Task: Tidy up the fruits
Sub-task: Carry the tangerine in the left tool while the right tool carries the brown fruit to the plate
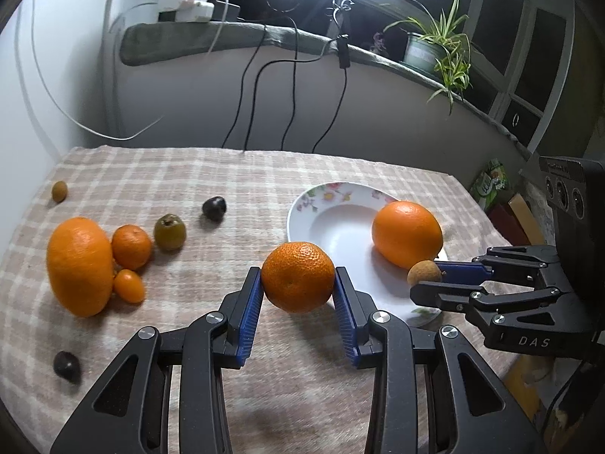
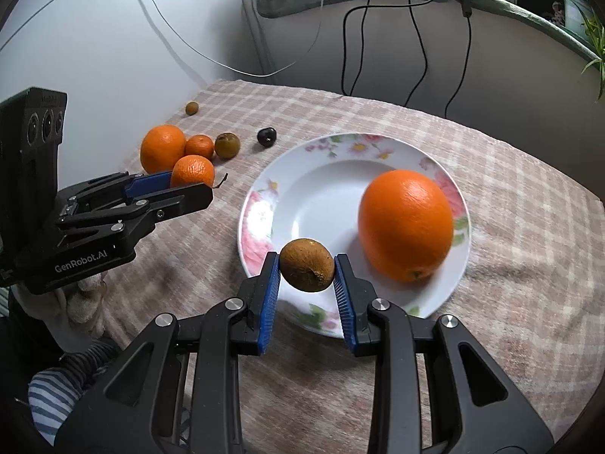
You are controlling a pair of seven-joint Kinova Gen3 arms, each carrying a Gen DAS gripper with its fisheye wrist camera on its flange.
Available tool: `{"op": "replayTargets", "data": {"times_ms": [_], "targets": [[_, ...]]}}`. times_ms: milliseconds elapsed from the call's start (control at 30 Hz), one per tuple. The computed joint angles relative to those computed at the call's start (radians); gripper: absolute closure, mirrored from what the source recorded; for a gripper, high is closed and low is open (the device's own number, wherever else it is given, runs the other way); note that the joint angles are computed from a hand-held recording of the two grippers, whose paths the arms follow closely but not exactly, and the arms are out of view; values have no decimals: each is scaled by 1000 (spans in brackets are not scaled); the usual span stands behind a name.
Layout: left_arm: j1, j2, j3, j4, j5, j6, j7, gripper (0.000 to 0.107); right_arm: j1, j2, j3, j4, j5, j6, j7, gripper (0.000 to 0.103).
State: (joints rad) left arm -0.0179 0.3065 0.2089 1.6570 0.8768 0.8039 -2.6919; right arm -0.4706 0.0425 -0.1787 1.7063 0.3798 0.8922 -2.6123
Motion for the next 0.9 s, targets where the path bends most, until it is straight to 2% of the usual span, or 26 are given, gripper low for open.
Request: {"op": "replayTargets", "data": {"times_ms": [900], "targets": [[55, 25, 22, -30, -88, -3, 70, 71, 0, 2, -1, 6, -9, 37, 18, 73]]}}
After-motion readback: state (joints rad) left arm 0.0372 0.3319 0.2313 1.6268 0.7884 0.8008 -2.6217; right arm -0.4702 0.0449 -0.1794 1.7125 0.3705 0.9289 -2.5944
